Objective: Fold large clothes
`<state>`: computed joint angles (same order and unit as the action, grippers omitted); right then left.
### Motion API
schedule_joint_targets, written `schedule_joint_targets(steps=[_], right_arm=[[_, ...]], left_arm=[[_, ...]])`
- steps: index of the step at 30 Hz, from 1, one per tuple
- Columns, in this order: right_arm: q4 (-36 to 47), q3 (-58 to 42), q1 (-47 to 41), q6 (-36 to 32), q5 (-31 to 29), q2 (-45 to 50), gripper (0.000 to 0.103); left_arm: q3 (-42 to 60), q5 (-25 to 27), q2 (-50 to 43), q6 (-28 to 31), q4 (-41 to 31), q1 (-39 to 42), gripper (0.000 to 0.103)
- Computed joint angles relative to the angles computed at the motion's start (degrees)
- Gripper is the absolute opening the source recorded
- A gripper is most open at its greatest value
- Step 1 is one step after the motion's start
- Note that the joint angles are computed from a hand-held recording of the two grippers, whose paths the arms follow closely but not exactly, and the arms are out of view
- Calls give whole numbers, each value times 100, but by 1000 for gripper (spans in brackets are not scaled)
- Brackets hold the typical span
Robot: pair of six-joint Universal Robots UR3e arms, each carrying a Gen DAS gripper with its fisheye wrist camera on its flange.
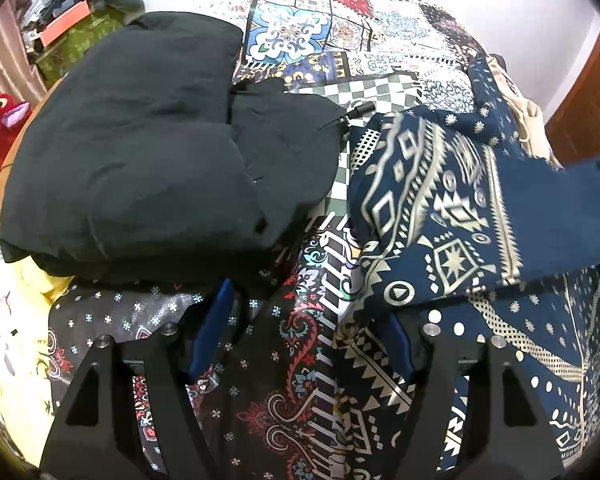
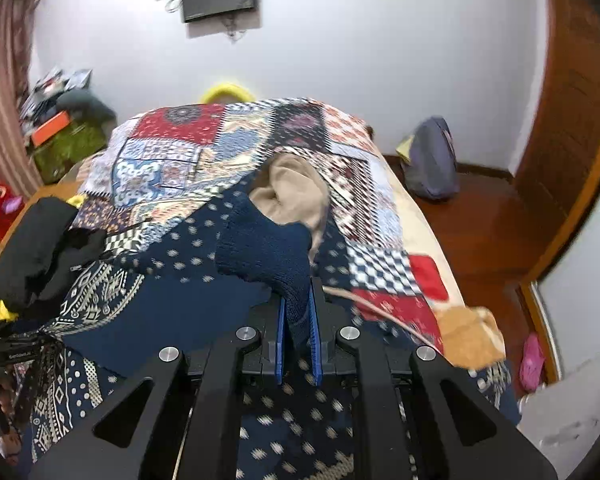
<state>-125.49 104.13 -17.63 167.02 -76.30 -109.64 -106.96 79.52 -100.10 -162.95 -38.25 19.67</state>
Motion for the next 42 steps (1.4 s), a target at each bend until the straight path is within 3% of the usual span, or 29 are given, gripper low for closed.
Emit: schedule_joint_targets(steps=[4, 13, 19, 22, 29, 35, 37, 42], right_arm=[[514, 504, -694, -252, 337, -401, 9], [1322, 1479, -1905, -904, 462, -1026, 9], [1561, 1757, -2140, -1249, 316, -1063, 10], [1802, 1802, -2267, -1334, 286, -1244, 14], [3035, 1406, -2912, -1884, 421, -1599, 32], [4440, 772, -4000, -2783, 873, -2208, 44], [5229, 383, -4724, -3367, 1204, -2433, 48], [6505, -452, -5996, -4357, 1795, -2475, 52]], left_arm=[[-66, 165, -41, -102, 132, -98, 69], [-358, 350, 40, 80, 307, -268, 69], [-362, 310, -48, -107, 345, -162, 81], [-344, 306, -70, -118, 346, -147, 82], [-490, 846, 224, 35, 501, -408, 81], [-505, 582, 1016, 308, -113, -271, 81], [-470, 480, 1316, 383, -285, -249, 81], [-167, 238, 1769, 379, -589, -326, 81]])
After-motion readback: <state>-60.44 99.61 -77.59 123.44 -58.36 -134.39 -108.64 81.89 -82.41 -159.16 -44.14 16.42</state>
